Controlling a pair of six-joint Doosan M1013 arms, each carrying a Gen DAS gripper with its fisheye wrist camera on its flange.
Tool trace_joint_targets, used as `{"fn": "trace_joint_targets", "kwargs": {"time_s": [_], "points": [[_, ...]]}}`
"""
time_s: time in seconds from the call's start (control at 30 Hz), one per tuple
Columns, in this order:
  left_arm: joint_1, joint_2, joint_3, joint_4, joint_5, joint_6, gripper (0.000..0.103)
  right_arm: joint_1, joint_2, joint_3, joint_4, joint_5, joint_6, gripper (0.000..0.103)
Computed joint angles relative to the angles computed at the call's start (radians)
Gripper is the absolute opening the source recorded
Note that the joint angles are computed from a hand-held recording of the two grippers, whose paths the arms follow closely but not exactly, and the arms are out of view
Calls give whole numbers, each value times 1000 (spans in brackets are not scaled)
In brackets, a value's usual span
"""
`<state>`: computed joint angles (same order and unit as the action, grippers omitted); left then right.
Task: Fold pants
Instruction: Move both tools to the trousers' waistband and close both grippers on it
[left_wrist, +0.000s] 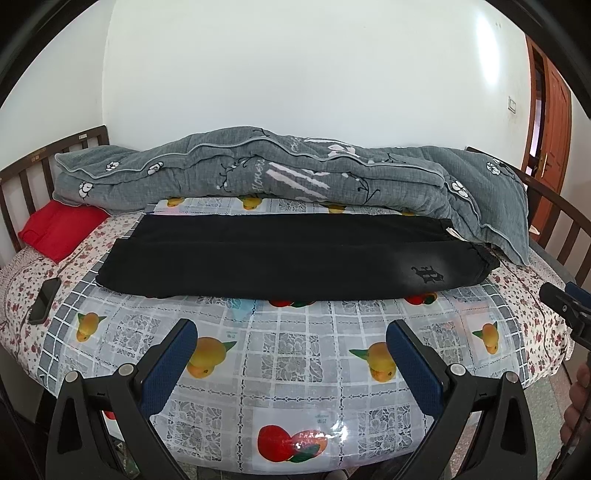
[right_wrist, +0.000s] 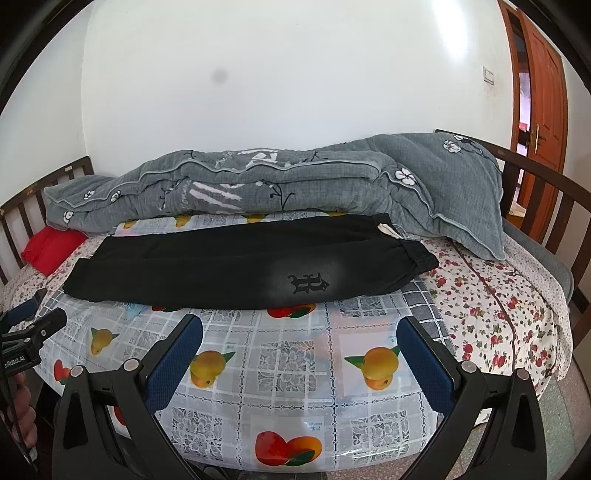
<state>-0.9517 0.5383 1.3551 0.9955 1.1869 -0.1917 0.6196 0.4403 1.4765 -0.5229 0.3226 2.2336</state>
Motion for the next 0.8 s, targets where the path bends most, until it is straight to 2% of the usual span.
{"fn": "trace_joint_targets", "kwargs": {"time_s": [0.2,0.33,0.47,0.53,0.63,0.8], "points": [[5,8,-7,-1,6,13,103,2,9,-9,12,-6,-24,103],[24,18,-11,-24,-11,24,103,3,28,-22,15,-26,-45,103],[54,22,7,-65,-67,8,103,-6,63,-49,186,-54,-224,103],[65,26,16,-77,-73,14,103,-8,82,-61,204,-68,-258,103],[85,30,33,-102,-79,18,103,-10,112,-88,263,-60,-330,103],[126,10,108,-102,-169,-61,103,-18,180,-168,372,-3,-436,103]]}}
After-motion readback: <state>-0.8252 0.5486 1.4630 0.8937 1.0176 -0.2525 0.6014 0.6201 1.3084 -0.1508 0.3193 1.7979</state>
